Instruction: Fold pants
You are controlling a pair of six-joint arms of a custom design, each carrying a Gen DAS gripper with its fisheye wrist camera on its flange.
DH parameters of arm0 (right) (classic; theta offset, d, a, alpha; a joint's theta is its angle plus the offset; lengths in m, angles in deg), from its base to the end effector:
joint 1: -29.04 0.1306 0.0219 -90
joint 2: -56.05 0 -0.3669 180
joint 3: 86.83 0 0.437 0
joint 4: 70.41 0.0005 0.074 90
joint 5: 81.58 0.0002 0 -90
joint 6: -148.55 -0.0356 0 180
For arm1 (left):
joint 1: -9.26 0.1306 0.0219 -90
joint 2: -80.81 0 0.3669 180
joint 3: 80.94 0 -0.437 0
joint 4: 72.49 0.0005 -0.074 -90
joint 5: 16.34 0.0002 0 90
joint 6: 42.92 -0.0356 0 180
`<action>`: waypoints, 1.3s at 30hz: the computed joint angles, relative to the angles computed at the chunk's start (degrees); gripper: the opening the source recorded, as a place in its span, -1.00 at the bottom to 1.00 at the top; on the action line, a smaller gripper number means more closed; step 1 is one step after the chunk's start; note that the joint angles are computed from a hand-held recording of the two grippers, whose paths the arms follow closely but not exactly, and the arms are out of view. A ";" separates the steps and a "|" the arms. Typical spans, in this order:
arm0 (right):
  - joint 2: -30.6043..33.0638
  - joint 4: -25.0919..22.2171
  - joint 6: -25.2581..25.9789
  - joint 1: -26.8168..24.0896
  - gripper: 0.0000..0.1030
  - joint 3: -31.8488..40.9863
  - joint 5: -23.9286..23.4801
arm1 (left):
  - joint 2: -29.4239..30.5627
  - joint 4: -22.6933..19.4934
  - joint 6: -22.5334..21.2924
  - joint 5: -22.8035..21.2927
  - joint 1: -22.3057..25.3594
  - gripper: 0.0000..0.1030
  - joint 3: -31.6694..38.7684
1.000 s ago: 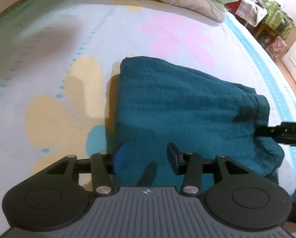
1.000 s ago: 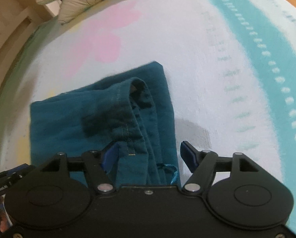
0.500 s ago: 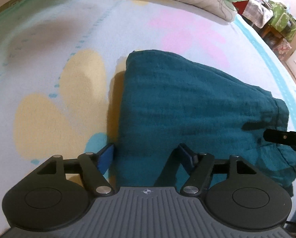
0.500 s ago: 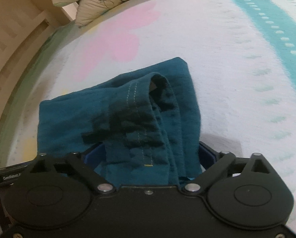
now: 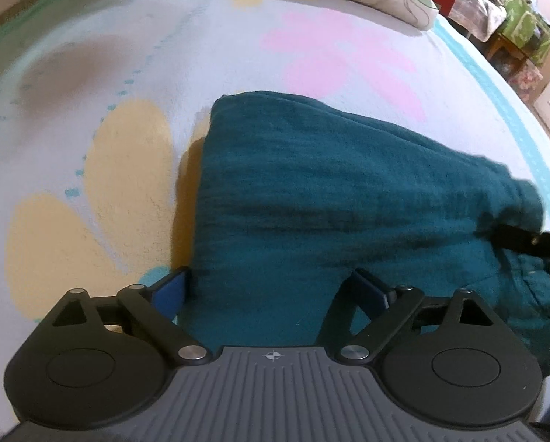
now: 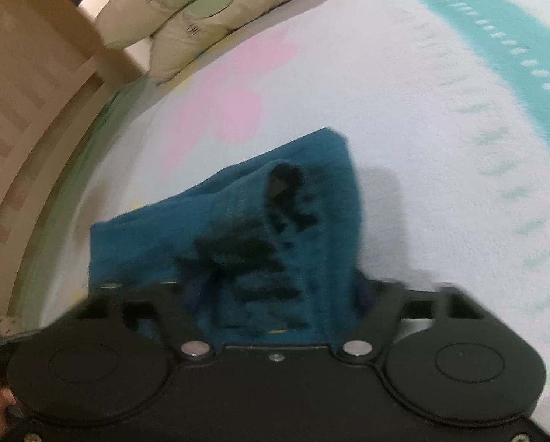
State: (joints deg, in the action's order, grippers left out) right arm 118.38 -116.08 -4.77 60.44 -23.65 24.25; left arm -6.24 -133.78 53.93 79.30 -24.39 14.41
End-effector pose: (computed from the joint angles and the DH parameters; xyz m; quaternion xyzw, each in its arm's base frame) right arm 0.3170 0.1815 0.3856 0.3023 0.8647 0.1938 0.3513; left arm 0.4421 -0.2991 0.4215 0.2358 0.9330 -0.1372 0.2349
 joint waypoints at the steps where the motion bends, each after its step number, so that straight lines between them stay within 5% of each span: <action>1: -0.77 0.92 -0.80 -0.34 0.06 -0.81 -0.53 | 0.48 -0.76 0.74 1.01 0.44 0.79 0.72; 5: -1.06 2.04 -1.17 -0.68 -0.20 -1.45 -1.82 | 1.55 -2.41 2.26 1.78 0.99 0.62 2.37; 9: 0.45 -0.32 3.04 0.91 -0.38 0.95 0.40 | -0.66 -0.57 3.92 -2.10 0.15 -0.67 0.70; 11: 1.78 -2.20 5.46 2.13 -0.42 2.88 2.28 | -2.11 0.62 4.93 -2.53 0.28 -0.80 -0.59; 18: 5.94 -7.55 17.81 6.40 -0.50 12.00 7.25 | -7.12 4.46 4.91 -2.10 1.11 -0.85 -2.54; 29: 21.47 0.18 33.04 3.35 -0.51 28.73 -1.09 | -5.46 6.89 3.23 -5.81 9.14 -0.86 3.49; 34: 30.67 0.44 31.30 0.14 -0.50 34.74 -7.43 | 0.34 3.17 3.84 -5.55 12.96 -0.84 5.51; 39: 36.95 -7.38 29.92 -1.70 -0.21 39.03 -8.20 | 3.59 0.76 4.70 -5.55 13.28 -0.70 5.67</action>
State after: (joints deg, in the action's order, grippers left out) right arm 155.33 -123.46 25.15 58.74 15.38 16.05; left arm -2.65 -133.02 58.64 73.76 -11.10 20.08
